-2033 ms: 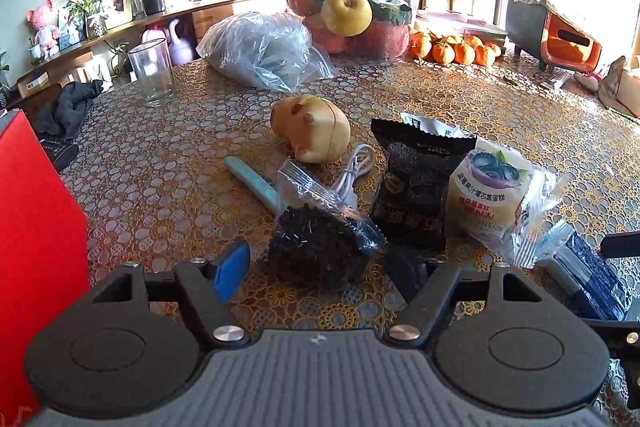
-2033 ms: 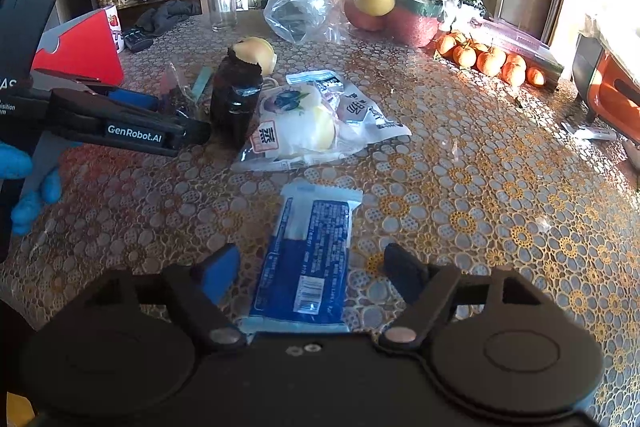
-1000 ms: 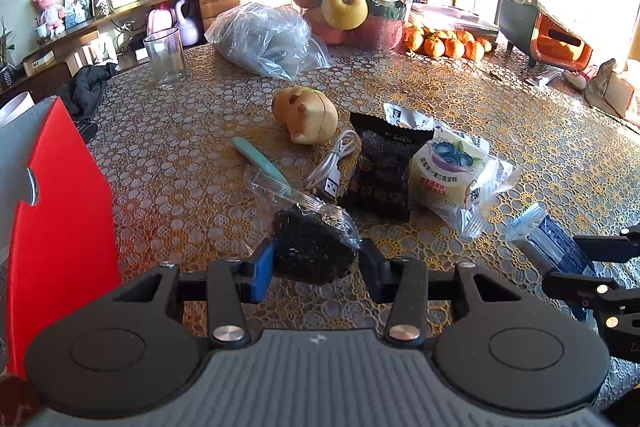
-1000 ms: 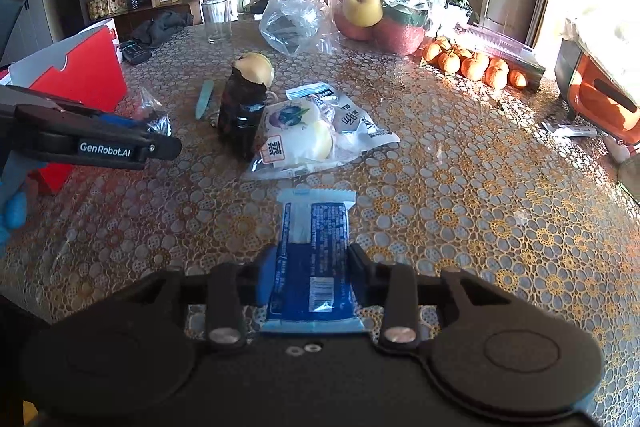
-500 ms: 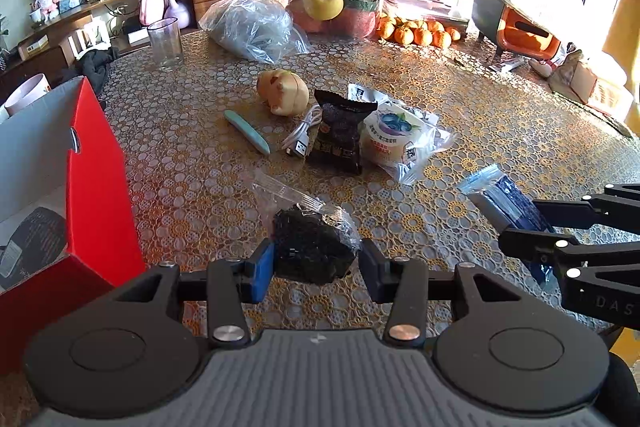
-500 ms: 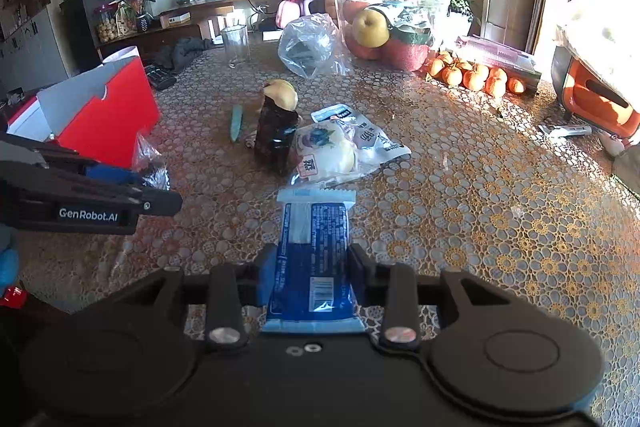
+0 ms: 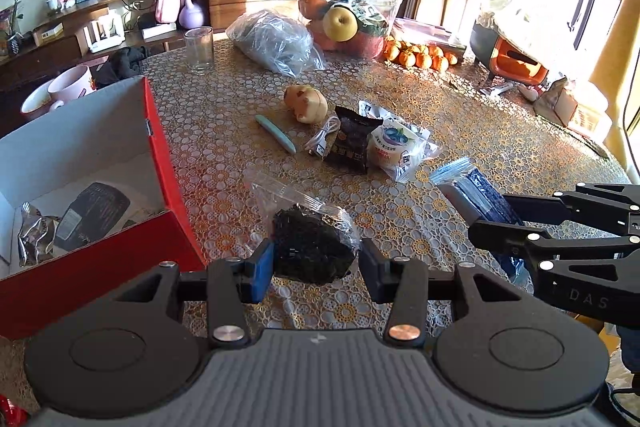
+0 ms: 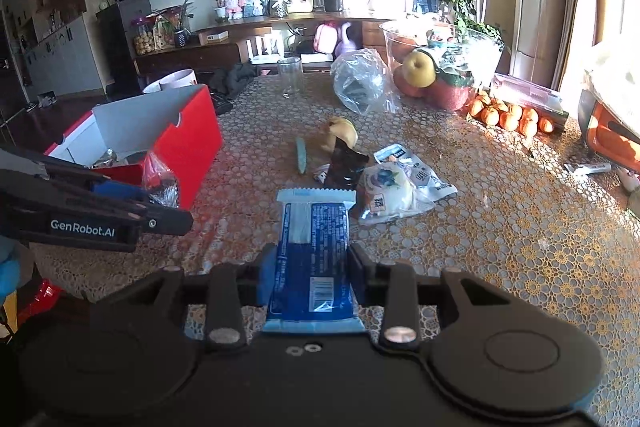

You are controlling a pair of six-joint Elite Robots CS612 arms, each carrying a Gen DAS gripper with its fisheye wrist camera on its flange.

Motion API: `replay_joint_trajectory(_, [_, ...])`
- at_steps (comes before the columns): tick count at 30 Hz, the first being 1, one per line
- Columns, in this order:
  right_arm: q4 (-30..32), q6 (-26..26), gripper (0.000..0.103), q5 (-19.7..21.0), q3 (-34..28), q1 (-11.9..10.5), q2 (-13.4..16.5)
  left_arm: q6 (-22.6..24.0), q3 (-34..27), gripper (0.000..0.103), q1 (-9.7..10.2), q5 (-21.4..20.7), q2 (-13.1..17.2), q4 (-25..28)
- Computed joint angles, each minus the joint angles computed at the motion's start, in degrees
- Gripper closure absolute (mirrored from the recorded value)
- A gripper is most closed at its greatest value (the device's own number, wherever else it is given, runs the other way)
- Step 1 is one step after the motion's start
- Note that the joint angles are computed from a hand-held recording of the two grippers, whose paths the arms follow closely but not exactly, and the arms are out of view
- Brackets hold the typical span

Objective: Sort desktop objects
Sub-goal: 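Lift the blue bar and dark snack bag and carry them toward the red shoebox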

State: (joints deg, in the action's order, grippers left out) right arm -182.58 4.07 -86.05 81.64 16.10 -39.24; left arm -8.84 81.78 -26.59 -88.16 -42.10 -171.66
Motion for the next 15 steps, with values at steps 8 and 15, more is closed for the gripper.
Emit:
replay_joint_trajectory(8, [0.00,-1.09,0.066,0.89,-0.91,1.37,-0.51,-0.93,3.43,0.059,1.32,0.03,-2.56,-1.10])
replay_joint_trajectory(15, [0.71,-1.32,0.066,2.93,-3.06,2.30,-0.03,-1.49,6.21,0.059,2.22,1.06,-4.68,-2.01])
